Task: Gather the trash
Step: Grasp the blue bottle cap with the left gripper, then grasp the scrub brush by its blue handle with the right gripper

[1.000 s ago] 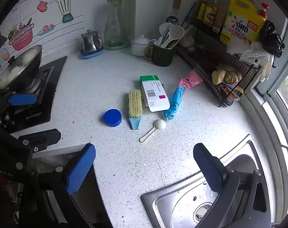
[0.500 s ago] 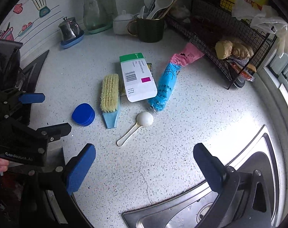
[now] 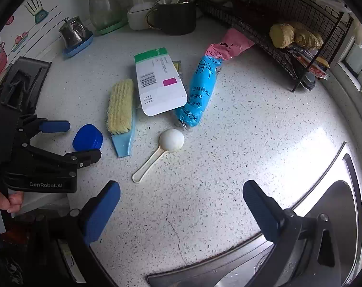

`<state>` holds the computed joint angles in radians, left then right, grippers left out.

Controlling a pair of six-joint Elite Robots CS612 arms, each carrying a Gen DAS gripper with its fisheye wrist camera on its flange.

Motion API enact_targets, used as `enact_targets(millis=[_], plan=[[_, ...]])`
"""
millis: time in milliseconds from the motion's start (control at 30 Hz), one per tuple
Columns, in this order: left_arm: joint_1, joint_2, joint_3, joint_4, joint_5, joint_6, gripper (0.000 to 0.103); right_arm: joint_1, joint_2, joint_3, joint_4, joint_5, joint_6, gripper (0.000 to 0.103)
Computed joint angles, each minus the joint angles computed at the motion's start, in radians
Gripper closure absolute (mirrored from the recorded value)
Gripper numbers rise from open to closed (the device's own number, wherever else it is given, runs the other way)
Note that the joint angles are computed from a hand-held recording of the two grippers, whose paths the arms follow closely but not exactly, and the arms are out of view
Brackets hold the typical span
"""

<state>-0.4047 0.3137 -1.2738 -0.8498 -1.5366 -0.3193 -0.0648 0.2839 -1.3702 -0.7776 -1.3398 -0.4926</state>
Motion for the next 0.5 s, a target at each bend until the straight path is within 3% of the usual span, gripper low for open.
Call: enact_targets(millis=[100,167,500], plan=[[-0.004,0.005,-0.009,0.001,0.014,0.007,0.046,0.004,0.002,0.003,-0.005,-0.018,0.012,0.001],[-0.003,0.009,-0.018,-0.008,0.011,0.0,0.06,0.005,0.003,0.008,-0.003,-0.016,0.021,0.001],[0.028,0.035,-0.123,0.002,-0.047,-0.081,0.06,0.028,-0.003,0.026,-0.012,0.02,-0.017,0.001]])
